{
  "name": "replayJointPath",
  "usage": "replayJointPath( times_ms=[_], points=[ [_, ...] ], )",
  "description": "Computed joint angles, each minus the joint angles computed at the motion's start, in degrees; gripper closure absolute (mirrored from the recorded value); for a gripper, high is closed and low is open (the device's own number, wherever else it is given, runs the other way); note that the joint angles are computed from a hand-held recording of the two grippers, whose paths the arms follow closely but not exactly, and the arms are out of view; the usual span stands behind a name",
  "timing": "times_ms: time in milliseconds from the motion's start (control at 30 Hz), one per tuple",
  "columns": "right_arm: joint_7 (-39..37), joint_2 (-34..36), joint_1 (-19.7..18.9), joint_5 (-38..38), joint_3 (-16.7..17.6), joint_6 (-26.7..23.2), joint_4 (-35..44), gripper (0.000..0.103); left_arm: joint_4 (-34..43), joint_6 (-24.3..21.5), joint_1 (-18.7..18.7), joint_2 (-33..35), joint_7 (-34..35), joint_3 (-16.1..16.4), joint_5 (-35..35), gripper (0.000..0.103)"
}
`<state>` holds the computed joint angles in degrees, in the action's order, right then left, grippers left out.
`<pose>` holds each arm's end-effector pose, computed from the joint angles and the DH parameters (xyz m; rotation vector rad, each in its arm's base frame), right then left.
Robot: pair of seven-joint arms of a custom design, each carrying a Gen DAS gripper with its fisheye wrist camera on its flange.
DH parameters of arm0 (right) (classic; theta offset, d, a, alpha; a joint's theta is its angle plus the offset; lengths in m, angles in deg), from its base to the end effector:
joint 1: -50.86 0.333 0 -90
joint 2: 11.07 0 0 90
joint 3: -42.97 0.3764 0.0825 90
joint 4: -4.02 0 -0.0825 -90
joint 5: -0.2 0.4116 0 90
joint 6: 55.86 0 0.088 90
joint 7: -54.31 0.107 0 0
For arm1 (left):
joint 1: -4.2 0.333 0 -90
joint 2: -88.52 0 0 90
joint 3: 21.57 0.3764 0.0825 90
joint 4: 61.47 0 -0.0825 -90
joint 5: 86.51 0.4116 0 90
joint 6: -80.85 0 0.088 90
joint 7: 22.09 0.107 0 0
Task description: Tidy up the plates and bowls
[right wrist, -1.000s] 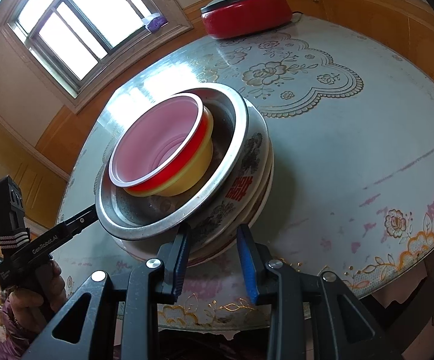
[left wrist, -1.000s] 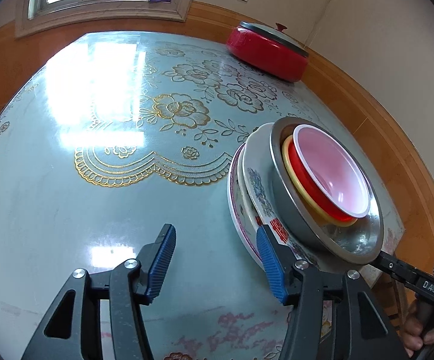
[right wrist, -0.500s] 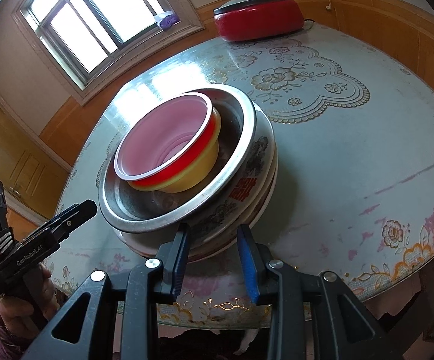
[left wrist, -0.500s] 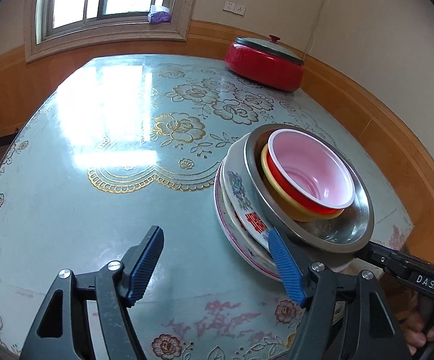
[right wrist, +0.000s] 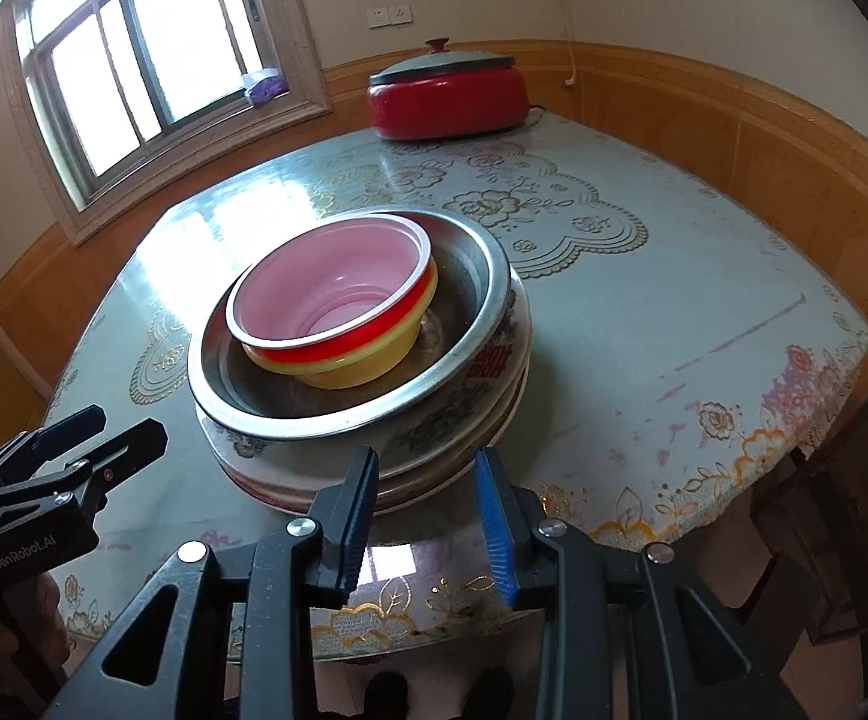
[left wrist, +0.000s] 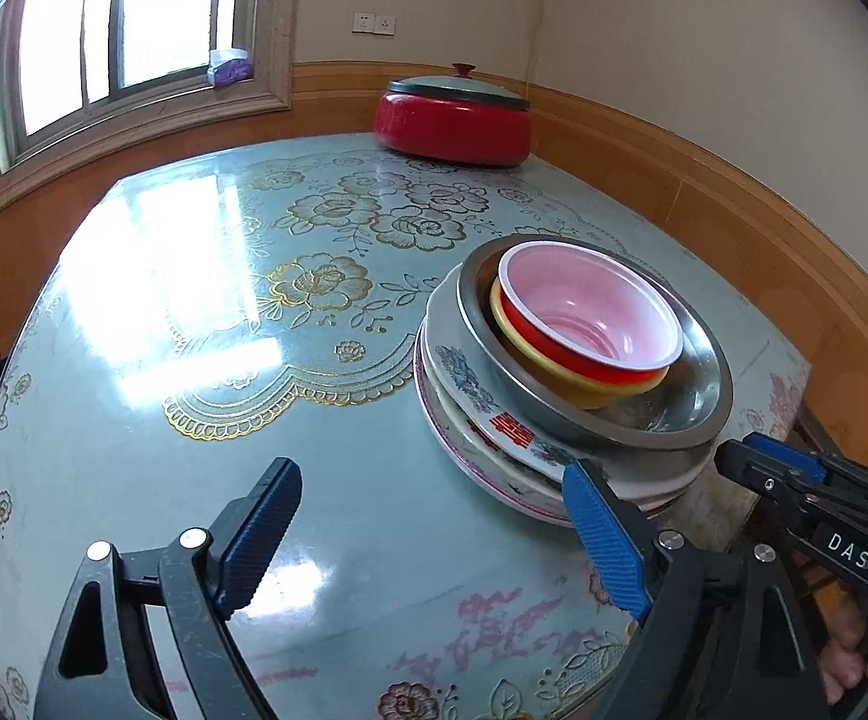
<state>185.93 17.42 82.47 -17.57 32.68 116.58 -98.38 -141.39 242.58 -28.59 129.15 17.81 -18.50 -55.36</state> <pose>0.6833 0.3137 0.3960 -1.7288 1.7424 -0.4954 0.7073 -0.4486 0.3976 -1.6967 1.9265 -0.8866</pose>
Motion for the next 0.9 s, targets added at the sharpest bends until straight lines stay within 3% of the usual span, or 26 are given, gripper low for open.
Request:
replayJointPath(
  times_ms=[67,133,233,333,533,600,833,900],
  points=[
    [8.3,0.0,8.0,-3.7,-8.7,-0.5,-0.6,0.066,-1.0,1.0,0.4,-0.4,1.3,-0.1,0.5,0.008],
    [15.9,0.4,13.5,-7.3,-14.4,-2.7,-0.2,0.063,-2.0,1.9,1.2,-0.8,3.0,-0.7,0.4,0.006],
    [27.6,1.2,20.9,-13.0,-21.9,-6.0,0.7,0.059,-3.5,4.1,1.2,-1.5,4.5,-0.1,0.6,0.0],
    [36.1,2.0,25.6,-17.7,-25.7,-10.3,1.8,0.054,-5.9,7.1,0.0,-2.7,3.6,2.1,1.7,0.0],
    [42.0,3.3,26.8,-23.1,-23.9,-19.5,4.9,0.054,-8.9,9.9,-0.8,-4.0,5.0,3.7,1.7,0.0],
    [43.5,3.3,26.8,-24.9,-23.1,-21.7,5.4,0.054,-9.8,10.8,-0.1,-4.5,6.6,2.8,1.0,0.0],
    [49.1,1.9,25.3,-30.4,-19.8,-24.2,5.3,0.054,-13.4,17.8,-3.1,-6.2,8.6,6.9,-0.4,0.0],
    [49.6,1.6,24.2,-31.3,-18.4,-24.7,5.4,0.054,-14.0,18.3,-5.2,-6.5,8.5,9.4,-1.4,0.0]
  ],
)
